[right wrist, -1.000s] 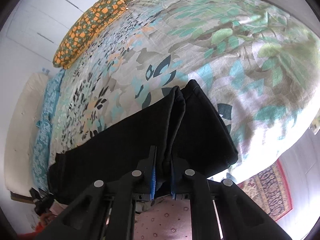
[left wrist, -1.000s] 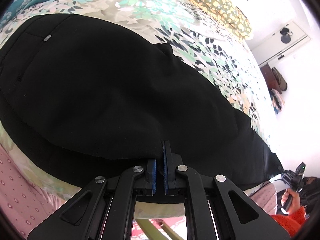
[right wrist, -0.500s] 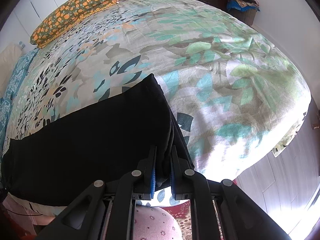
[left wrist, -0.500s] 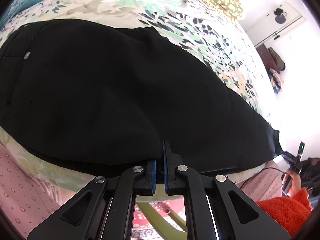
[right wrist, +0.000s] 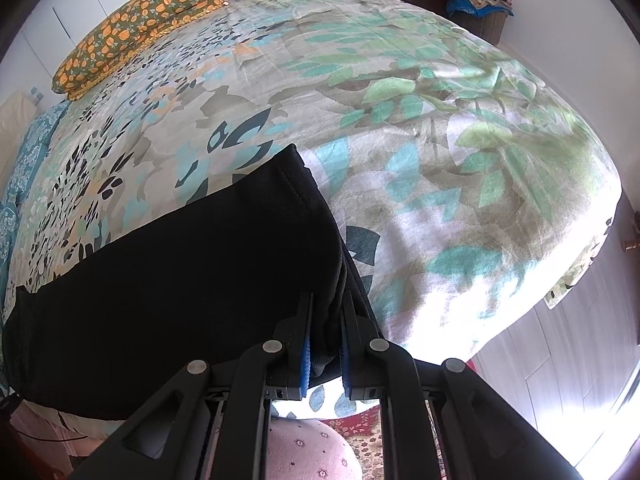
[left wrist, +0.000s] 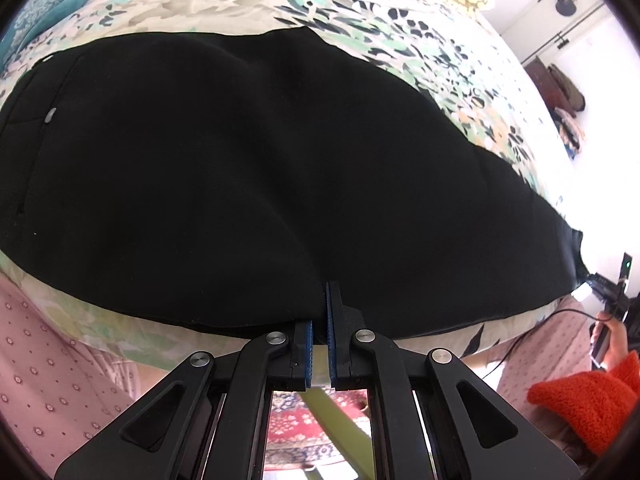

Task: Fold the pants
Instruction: 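Lower the folded trousers onto the bed and open both grippers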

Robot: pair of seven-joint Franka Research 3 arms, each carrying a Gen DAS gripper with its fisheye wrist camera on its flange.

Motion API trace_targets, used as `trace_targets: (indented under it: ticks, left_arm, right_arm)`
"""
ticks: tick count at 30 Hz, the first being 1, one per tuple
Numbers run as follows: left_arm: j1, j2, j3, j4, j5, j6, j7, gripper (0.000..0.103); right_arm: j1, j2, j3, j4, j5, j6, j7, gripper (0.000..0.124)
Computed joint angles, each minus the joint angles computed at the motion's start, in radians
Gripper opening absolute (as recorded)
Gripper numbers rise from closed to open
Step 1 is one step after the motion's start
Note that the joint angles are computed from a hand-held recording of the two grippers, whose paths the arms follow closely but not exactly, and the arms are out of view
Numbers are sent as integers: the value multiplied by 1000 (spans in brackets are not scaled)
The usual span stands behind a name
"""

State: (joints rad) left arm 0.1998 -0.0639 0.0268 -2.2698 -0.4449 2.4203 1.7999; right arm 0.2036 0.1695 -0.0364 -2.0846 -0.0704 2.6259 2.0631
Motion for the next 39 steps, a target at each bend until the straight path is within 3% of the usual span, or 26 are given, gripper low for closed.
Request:
trace_targets:
  ticks: [7,18,20,21,22,23,26,28,29,31,34,36,39]
  left_arm:
    - [1,-4,-3,-2,53,-14,-21,3]
    - [7,8,5,9,-2,-36,-16,7]
    - [8,-2,1,4,10,-25,-16,11]
    - [8,-6,0,4,26,-25,-21,18]
    - [9,-18,-2,3,62,-28,-40,24]
    - [9,-33,-1,0,85,-34,-49,35]
    - [11,-103,16,-20,121,-64,-41,38]
    - [15,-148,33,-39,137,-38,-43,48]
    - [16,-158,38,-42,146,-13,-51,59]
    - [14,-158,50,-41,150,59,-59,68]
    - [9,-83,47,8,177,139,-70,69]
    - [7,-32,37,27,192,200,-65,69]
    - [22,47,6,60,331,225,-184,69]
  right_arm:
    - [2,8,-2,8,-6,-13,3,12]
    - [6,23,-6,40,-23,-58,11,12]
    - [8,20,-7,43,-30,-61,17,26]
    - [15,13,-13,41,-57,-64,37,36]
    - [21,0,-19,32,-89,-58,60,59]
    - [29,-21,-26,13,-137,-41,99,70]
    - [44,-95,-28,-21,-326,-48,242,70]
    - [39,-144,1,-40,-401,-27,273,70]
    - [37,-162,20,-44,-409,-6,254,70]
    - [44,-170,61,-37,-341,45,150,70]
    - [82,-103,129,29,25,99,-192,70]
    - [107,-16,191,121,266,83,-417,70]
    - [160,144,260,288,413,59,-572,70]
